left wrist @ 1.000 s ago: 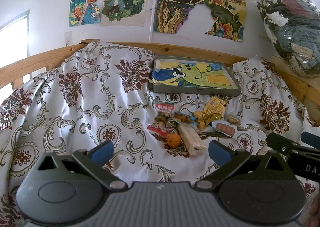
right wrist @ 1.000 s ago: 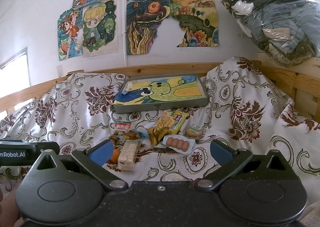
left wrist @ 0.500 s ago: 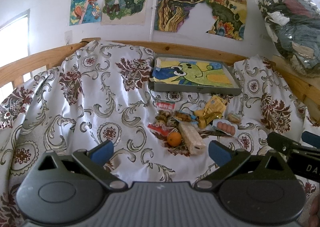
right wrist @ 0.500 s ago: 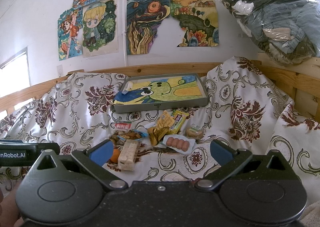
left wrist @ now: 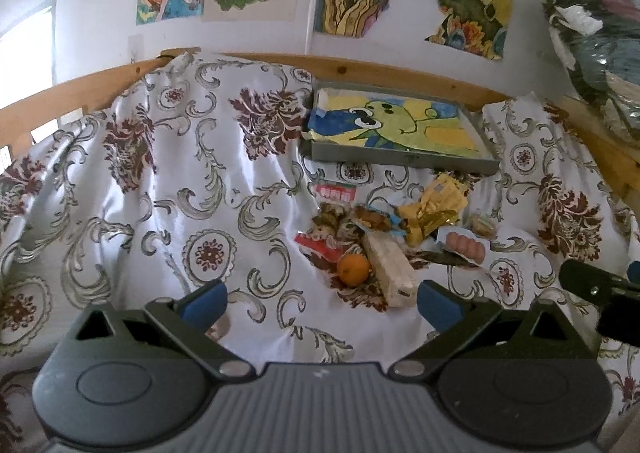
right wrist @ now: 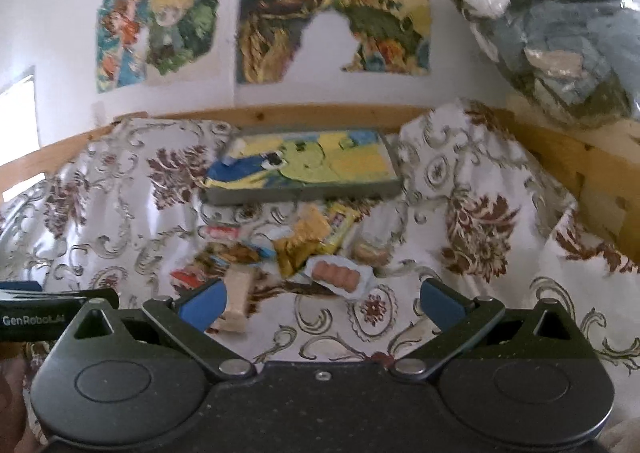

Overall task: Organize snacks
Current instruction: 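Lower the right tool onto the white rice-cake bar and close on it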

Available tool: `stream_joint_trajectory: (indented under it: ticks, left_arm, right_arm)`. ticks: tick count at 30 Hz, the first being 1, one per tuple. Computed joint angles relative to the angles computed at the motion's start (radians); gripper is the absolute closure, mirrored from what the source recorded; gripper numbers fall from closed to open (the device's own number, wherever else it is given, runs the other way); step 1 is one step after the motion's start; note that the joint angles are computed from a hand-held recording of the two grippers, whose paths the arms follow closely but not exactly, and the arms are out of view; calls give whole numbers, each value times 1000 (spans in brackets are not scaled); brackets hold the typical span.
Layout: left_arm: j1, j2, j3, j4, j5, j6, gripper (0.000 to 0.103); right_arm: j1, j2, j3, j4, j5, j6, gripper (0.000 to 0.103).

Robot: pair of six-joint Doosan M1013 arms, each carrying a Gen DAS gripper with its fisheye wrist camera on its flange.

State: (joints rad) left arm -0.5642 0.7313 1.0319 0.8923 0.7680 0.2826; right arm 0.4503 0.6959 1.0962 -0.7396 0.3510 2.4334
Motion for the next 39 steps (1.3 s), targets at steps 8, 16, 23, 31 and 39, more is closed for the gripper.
stream_joint_trajectory:
  ticks: [8,16,23,31,39]
  left_arm:
    - [25,65,-106,-88,13,100,1]
    - [52,124,-208,-171,3,193,1]
    - [75,180,-304,-273,6,293,1]
    - [76,212,-343,-257,14,371,1]
    - [87,218,-344,-225,65,336,1]
  right_arm:
    - [-17,62,-124,209,93,-178,1]
    - [-41,122,-233,418,148,-419,1]
    - [-57,164,-292,347,110,-454,1]
    - [-91,198,-289,669,-103,-806,1]
    - [-97,246,-379,1006,11,-1099,1]
